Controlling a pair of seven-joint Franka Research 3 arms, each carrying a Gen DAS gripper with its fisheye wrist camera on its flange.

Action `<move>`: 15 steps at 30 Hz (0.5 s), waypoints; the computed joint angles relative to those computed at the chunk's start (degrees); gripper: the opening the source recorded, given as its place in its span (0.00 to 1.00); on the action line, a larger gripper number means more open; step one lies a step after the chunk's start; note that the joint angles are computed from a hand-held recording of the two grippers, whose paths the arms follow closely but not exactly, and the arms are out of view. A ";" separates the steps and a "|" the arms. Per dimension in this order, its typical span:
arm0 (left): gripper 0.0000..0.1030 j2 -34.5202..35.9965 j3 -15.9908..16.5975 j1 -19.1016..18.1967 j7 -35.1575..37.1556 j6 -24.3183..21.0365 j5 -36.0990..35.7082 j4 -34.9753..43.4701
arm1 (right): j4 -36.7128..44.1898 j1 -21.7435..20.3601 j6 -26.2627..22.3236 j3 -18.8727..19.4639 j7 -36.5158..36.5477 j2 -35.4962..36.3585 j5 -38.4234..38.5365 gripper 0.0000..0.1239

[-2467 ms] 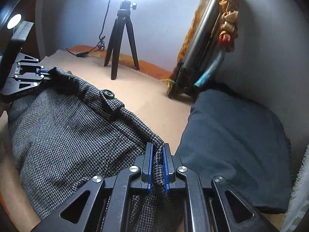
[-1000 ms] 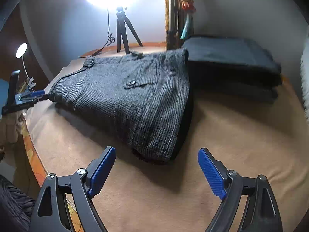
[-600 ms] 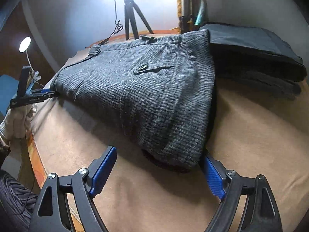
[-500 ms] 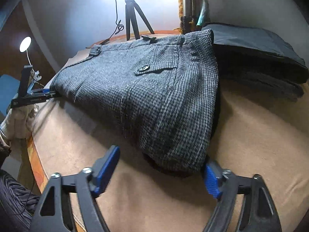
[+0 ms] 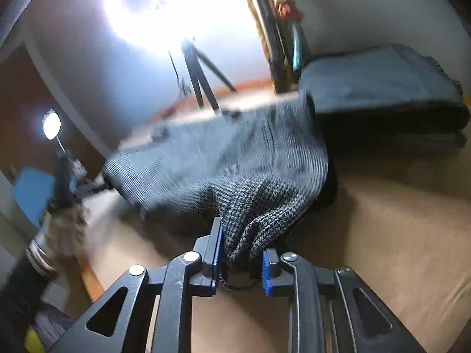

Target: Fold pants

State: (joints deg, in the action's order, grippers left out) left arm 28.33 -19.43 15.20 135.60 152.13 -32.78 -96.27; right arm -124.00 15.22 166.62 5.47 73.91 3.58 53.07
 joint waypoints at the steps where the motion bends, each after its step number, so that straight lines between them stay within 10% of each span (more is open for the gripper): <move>1: 0.29 -0.42 -0.09 0.08 -0.01 0.55 -0.26 -0.11 | 0.54 -0.34 0.48 0.20 -2.32 -0.24 3.45 0.13; 6: 0.41 -1.29 4.52 -4.45 -7.37 3.30 7.81 -0.25 | 2.69 -1.06 1.74 -0.14 -7.82 -0.23 15.73 0.11; 15: 0.72 -3.59 4.85 -3.44 -12.09 8.90 17.15 -4.77 | 2.51 -1.53 -0.94 -0.70 3.73 1.86 4.78 0.11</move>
